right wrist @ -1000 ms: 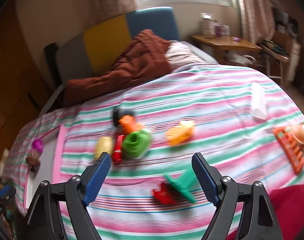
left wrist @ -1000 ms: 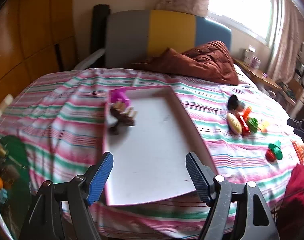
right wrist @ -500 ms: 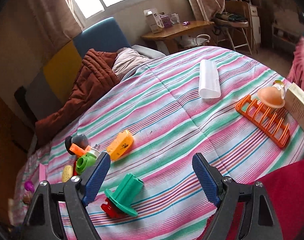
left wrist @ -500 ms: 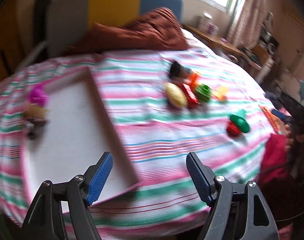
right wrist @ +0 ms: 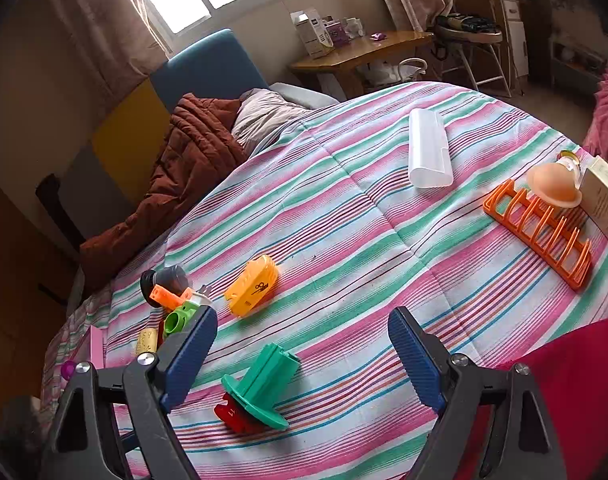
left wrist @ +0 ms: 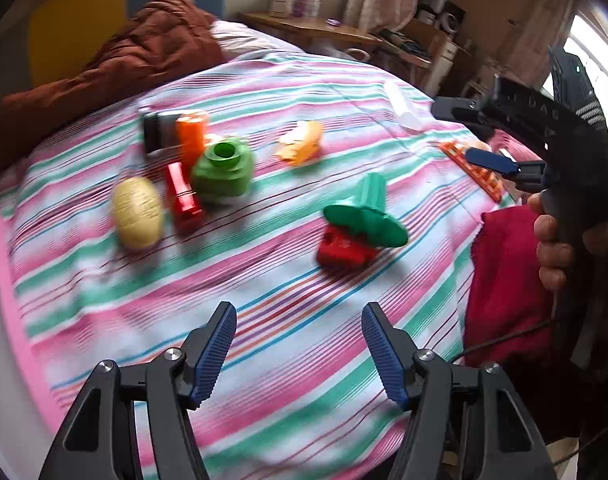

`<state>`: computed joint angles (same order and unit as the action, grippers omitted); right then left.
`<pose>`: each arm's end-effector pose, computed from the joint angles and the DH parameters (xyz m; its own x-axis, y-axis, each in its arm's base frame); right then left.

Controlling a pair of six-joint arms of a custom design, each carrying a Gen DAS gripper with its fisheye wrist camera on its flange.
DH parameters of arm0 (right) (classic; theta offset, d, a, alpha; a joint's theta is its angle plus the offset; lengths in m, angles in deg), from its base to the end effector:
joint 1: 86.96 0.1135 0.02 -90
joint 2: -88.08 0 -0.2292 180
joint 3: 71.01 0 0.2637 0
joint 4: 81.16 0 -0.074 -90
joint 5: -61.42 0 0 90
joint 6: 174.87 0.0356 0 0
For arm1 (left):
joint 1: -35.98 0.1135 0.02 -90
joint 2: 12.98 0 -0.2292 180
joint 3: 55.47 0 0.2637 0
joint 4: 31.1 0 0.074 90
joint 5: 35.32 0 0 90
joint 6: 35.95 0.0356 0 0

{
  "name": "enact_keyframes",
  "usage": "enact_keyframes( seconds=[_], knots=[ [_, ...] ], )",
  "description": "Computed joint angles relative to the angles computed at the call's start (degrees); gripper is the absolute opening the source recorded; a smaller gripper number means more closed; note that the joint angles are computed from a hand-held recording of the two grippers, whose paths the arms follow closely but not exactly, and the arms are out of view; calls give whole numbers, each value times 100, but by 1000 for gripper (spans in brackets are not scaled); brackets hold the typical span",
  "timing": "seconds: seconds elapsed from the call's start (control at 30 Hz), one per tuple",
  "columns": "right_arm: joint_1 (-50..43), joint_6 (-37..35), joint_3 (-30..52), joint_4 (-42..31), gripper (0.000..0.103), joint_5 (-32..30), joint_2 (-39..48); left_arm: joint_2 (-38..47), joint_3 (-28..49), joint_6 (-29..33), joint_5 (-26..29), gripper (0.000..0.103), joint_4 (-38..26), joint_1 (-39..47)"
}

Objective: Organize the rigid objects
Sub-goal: 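Grasp the red puzzle piece with the left gripper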

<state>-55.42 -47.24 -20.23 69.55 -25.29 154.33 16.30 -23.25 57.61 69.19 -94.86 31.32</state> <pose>0.2223 0.1341 0.1758 -0.7729 0.2408 -0.5870 -0.0197 0.9156 0.4015 0.1351 -0.0200 0.1444 -0.8561 0.1301 -0.5002 0.2541 0.9487 -0.1881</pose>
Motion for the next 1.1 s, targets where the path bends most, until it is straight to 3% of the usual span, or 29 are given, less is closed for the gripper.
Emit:
enact_keyframes(
  seconds=[0.17, 0.5, 0.53, 0.57, 0.77, 0.93, 1.1],
  knots=[
    [-43, 4, -23, 22, 88, -89, -42, 1798, 282, -465, -363, 66, 1381, -986],
    [-208, 107, -46, 107, 88, -374, -27, 3621, 703, -516, -863, 69, 2734, -1444],
    [-213, 110, -47, 116, 88, -393, -10, 3584, 639, -461, -928, 64, 2840, -1459],
    [-211, 104, -38, 116, 88, -402, 22, 3506, 560, -390, -1012, 48, 2911, -1474],
    [-1, -101, 222, 3, 87, -399, 524, 2382, -110, -90, -896, 48, 2756, -1088],
    [179, -295, 502, -120, 83, -533, 1053, 745, -768, 51, -908, 48, 1951, -588],
    [202, -171, 696, -98, 73, -1018, 1621, -1188, -1221, 465, -717, 48, 520, 274]
  ],
)
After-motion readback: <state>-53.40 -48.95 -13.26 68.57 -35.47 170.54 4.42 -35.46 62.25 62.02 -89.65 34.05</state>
